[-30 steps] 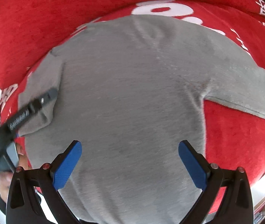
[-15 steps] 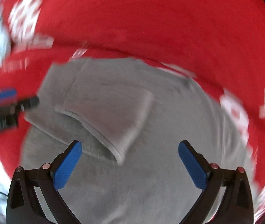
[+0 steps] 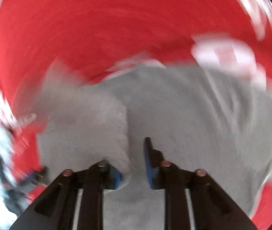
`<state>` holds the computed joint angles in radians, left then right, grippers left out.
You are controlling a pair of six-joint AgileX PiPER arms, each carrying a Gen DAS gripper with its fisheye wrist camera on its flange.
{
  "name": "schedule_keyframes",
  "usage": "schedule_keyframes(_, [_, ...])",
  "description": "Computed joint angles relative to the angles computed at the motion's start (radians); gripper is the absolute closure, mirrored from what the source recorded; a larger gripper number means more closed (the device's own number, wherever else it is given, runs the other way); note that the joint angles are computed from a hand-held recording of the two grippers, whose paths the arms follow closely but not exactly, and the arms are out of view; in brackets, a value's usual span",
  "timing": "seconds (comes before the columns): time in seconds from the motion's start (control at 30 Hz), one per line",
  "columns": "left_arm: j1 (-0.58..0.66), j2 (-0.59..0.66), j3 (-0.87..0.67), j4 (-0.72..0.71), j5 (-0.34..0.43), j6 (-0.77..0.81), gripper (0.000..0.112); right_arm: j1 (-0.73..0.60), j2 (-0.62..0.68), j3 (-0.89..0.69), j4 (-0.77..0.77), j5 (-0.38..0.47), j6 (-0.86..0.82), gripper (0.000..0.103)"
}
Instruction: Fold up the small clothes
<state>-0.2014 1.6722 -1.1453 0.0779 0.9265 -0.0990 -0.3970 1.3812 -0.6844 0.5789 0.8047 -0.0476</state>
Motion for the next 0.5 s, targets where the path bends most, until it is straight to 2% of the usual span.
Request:
schedule_keyframes(0.1, [0.037,0.025,-0.062,-0.043,0.038,0.047,0.032,-0.201,-0.020,0.089,0.204,0.068,-0.209,0.054])
schedule_keyframes(0.17, [0.082,0.069,-0.125,-0.092,0.065,0.091,0.032,-0.246,-0.027,0.104,0.241,0.092,-0.241,0.048])
schedule_keyframes(0.33, [0.107,0.236,-0.310,-0.172,0.177,0.137,0.032,-0.263,-0.013,0.117,0.287,0.070,-0.211,0.047])
schedule_keyframes(0.37, [0.100,0.259,-0.333,-0.186,0.188,0.146,0.039,-0.265,-0.001,0.098,0.274,0.069,-0.197,0.055])
schedule_keyframes(0.4, [0.097,0.268,-0.343,-0.210,0.189,0.167,0.061,-0.244,-0.001,0.076,0.236,0.068,-0.155,0.067])
schedule_keyframes(0.43, [0.098,0.268,-0.347,-0.255,0.186,0.201,0.074,-0.222,0.003,0.048,0.211,0.077,-0.146,0.095])
schedule_keyframes(0.47, [0.093,0.266,-0.353,-0.268,0.186,0.209,0.092,-0.198,-0.008,0.017,0.172,0.085,-0.130,0.095])
schedule_keyframes(0.5, [0.075,0.257,-0.352,-0.241,0.171,0.197,0.096,-0.172,-0.015,-0.010,0.137,0.082,-0.120,0.095])
